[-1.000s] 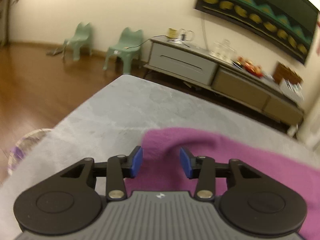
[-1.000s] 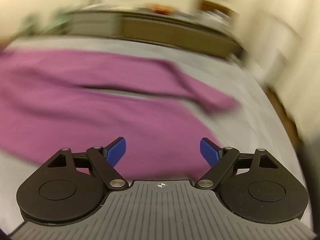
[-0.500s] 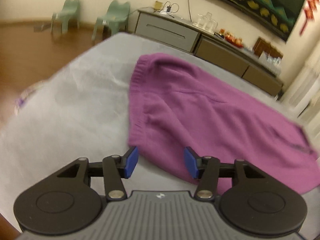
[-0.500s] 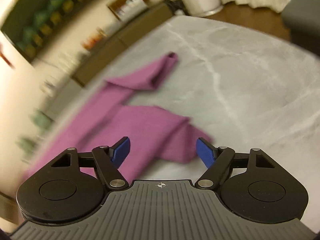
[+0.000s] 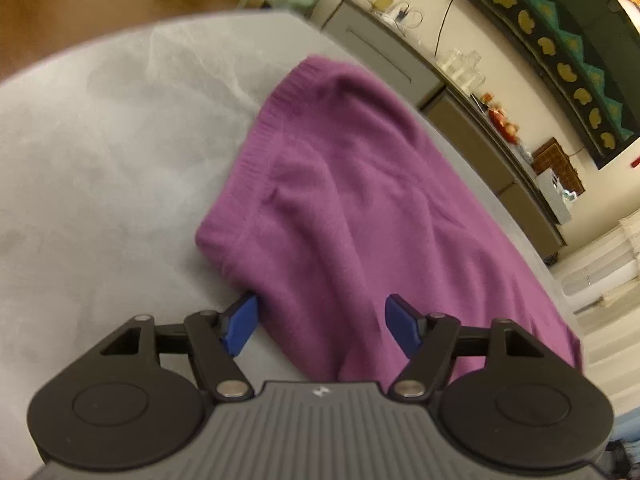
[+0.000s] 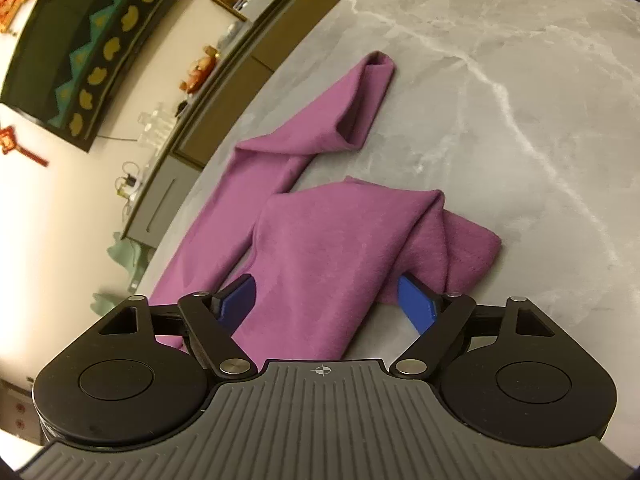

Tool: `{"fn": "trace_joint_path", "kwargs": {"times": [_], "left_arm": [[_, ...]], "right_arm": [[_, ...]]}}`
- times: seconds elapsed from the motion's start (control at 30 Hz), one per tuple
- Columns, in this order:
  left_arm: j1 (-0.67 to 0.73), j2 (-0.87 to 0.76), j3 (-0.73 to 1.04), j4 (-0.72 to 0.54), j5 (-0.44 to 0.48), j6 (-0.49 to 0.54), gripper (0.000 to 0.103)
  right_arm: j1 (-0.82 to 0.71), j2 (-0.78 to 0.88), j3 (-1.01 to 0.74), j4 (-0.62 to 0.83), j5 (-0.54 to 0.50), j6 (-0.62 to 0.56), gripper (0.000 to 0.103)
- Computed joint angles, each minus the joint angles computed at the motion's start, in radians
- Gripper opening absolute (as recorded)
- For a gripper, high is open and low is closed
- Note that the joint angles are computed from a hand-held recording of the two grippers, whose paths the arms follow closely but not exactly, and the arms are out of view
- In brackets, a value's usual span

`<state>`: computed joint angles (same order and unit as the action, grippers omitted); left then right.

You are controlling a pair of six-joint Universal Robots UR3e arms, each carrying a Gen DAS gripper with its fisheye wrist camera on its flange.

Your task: Fold clothes

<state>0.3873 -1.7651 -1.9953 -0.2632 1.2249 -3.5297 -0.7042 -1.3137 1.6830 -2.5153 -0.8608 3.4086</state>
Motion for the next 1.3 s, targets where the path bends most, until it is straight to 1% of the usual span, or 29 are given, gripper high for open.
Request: {"fn": "trace_joint_path", "kwargs": {"times": [0.03, 0.07, 0.1, 0.13, 0.17, 0.2, 0.23, 0.27, 0.3, 0.33, 0.37, 0.4, 0.43, 0.47, 0.53, 0.57, 0.63, 0.7, 0.8, 0.9, 0.97, 1.0, 1.03, 1.07, 1.1, 1.2, 1.23, 1.27, 1.3], "left_arm": [[-0.014, -0.027, 0.023, 0.018, 0.025, -0.001, 0.062], [-0.028, -0.054, 0.047, 0.033, 0.050, 0.000, 0.049], [-0.036, -0.073, 0.082, 0.013, 0.064, 0.020, 0.006], [-0.027, -0.072, 0.094, 0.029, 0.067, 0.036, 0.005], [-0.009, -0.063, 0.095, 0.046, 0.054, 0.064, 0.005], [0.030, -0.013, 0.055, 0.094, 0.018, 0.030, 0.005], [0.080, 0.043, 0.013, 0.136, -0.035, 0.006, 0.005], [0.131, 0.097, -0.023, 0.172, -0.089, -0.021, 0.005], [0.167, 0.150, -0.051, 0.146, -0.106, -0.026, 0.005], [0.209, 0.200, -0.081, 0.084, -0.123, -0.024, 0.006], [0.232, 0.213, -0.089, 0.011, -0.131, -0.004, 0.007], [0.253, 0.223, -0.092, -0.063, -0.136, 0.016, 0.008], [0.252, 0.215, -0.089, -0.115, -0.108, 0.038, 0.009], [0.248, 0.207, -0.087, -0.135, -0.094, 0.061, 0.010], [0.239, 0.199, -0.083, -0.155, -0.074, 0.102, 0.017], [0.236, 0.198, -0.084, -0.157, -0.068, 0.119, 0.019], [0.232, 0.217, -0.092, -0.157, -0.063, 0.111, 0.019], [0.217, 0.208, -0.079, -0.148, -0.060, 0.103, 0.025], [0.167, 0.164, -0.039, -0.145, -0.024, 0.103, 0.027], [0.113, 0.120, 0.010, -0.153, 0.023, 0.104, 0.027], [0.066, 0.081, 0.029, -0.129, 0.100, 0.111, 0.026], [0.043, 0.066, 0.033, -0.111, 0.147, 0.116, 0.013], [0.023, 0.058, 0.034, -0.097, 0.194, 0.130, 0.007], [0.015, 0.056, 0.030, -0.080, 0.222, 0.139, 0.007], [0.039, 0.081, 0.004, -0.065, 0.197, 0.134, 0.006], [0.142, 0.182, -0.081, -0.049, 0.068, 0.129, 0.006], [0.160, 0.205, -0.093, -0.069, 0.056, 0.142, 0.006], [0.178, 0.227, -0.105, -0.090, 0.045, 0.156, 0.006], [0.179, 0.226, -0.098, -0.120, 0.049, 0.169, 0.006]], "right_arm": [[0.006, 0.005, -0.001, -0.017, -0.007, 0.014, 0.083], [0.009, 0.010, 0.000, -0.034, -0.010, 0.022, 0.083], [0.016, 0.017, -0.007, -0.043, -0.023, 0.020, 0.083], [0.033, 0.027, -0.038, -0.030, -0.059, -0.013, 0.068], [0.050, 0.039, -0.071, -0.014, -0.096, -0.045, 0.044], [0.063, 0.038, -0.076, -0.046, -0.134, -0.066, 0.005], [0.069, 0.007, -0.039, -0.152, -0.181, -0.067, 0.000], [0.067, -0.027, 0.010, -0.276, -0.206, -0.071, 0.000], [0.041, -0.076, 0.080, -0.399, -0.168, -0.078, 0.000], [0.011, -0.116, 0.133, -0.438, -0.111, -0.097, 0.000], [-0.021, -0.157, 0.168, -0.419, -0.054, -0.126, 0.000], [-0.042, -0.179, 0.182, -0.316, -0.012, -0.158, 0.001], [-0.062, -0.200, 0.179, -0.146, 0.015, -0.194, 0.012], [-0.076, -0.212, 0.171, -0.002, 0.023, -0.212, 0.015], [-0.114, -0.236, 0.188, 0.153, 0.055, -0.227, 0.020], [-0.135, -0.243, 0.197, 0.171, 0.094, -0.243, 0.026], [-0.165, -0.237, 0.213, 0.182, 0.175, -0.244, 0.063], [-0.166, -0.202, 0.205, 0.172, 0.218, -0.211, 0.066], [-0.098, -0.095, 0.122, 0.065, 0.141, -0.078, 0.070], [-0.027, 0.028, -0.020, 0.018, 0.054, 0.021, 0.070], [0.007, 0.087, -0.090, -0.001, 0.003, 0.068, 0.066], [0.028, 0.103, -0.125, 0.006, -0.036, 0.065, 0.048], [0.049, 0.120, -0.168, 0.027, -0.077, 0.059, 0.001], [0.063, 0.122, -0.170, -0.011, -0.110, 0.057, 0.002], [0.067, 0.085, -0.129, -0.095, -0.134, 0.043, 0.000], [0.007, -0.159, 0.146, -0.403, -0.085, -0.084, 0.000], [-0.030, -0.245, 0.233, -0.386, -0.064, -0.134, 0.000], [-0.053, -0.309, 0.280, -0.284, -0.078, -0.201, 0.000], [-0.065, -0.334, 0.286, -0.136, -0.115, -0.274, 0.009]]}}
